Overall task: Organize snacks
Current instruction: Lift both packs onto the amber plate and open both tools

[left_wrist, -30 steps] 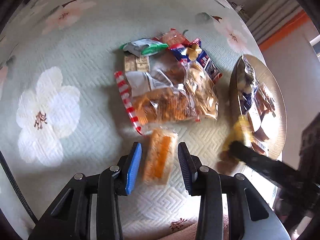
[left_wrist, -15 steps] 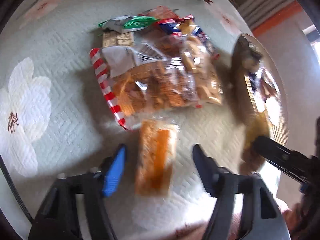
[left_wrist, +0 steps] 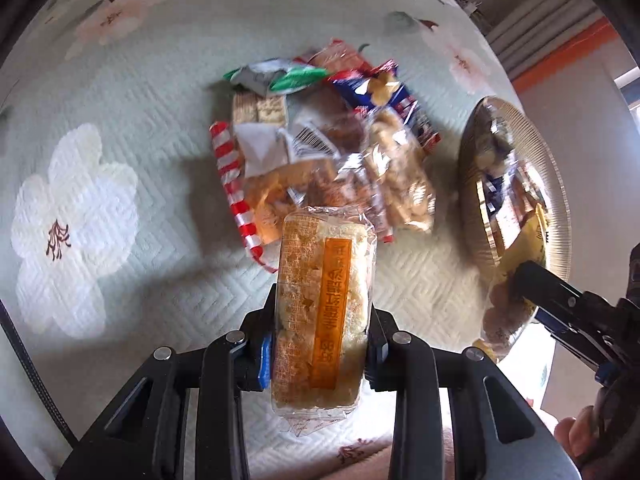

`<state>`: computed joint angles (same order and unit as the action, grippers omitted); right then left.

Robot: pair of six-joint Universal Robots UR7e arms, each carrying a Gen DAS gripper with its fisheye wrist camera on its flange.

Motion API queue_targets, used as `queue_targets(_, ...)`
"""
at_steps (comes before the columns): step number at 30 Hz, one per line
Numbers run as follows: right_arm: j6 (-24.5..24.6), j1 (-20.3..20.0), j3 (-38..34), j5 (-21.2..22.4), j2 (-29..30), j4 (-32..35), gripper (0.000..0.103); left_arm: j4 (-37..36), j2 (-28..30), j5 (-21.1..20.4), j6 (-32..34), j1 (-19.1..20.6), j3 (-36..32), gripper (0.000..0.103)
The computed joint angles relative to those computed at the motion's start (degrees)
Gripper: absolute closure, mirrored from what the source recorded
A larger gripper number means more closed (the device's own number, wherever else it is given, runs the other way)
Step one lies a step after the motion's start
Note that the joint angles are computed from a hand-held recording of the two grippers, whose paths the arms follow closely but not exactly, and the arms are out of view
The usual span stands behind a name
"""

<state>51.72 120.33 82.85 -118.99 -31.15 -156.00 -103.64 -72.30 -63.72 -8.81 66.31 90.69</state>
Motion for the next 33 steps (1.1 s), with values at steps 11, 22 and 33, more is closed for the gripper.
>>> queue_targets(11,-0.54,0.08,-0.14,-4.99,-5.34,3.01,0.064,0.63,4.69,-2.13,2.22,-4.18,-7.88,0.073)
queue_targets(22,5.75,-2.25,6.52,-10.01,-13.06,5.21,0.064,0.44,12.1,-8.99,5.53,-8.35,-12.73,0.073)
queue_targets(33,11.17,-4.21,10.04,-8.36,-15.74,4.06,0.046,5.34,15.68,-5.22,5.76,-9.78,-14.64,0.039)
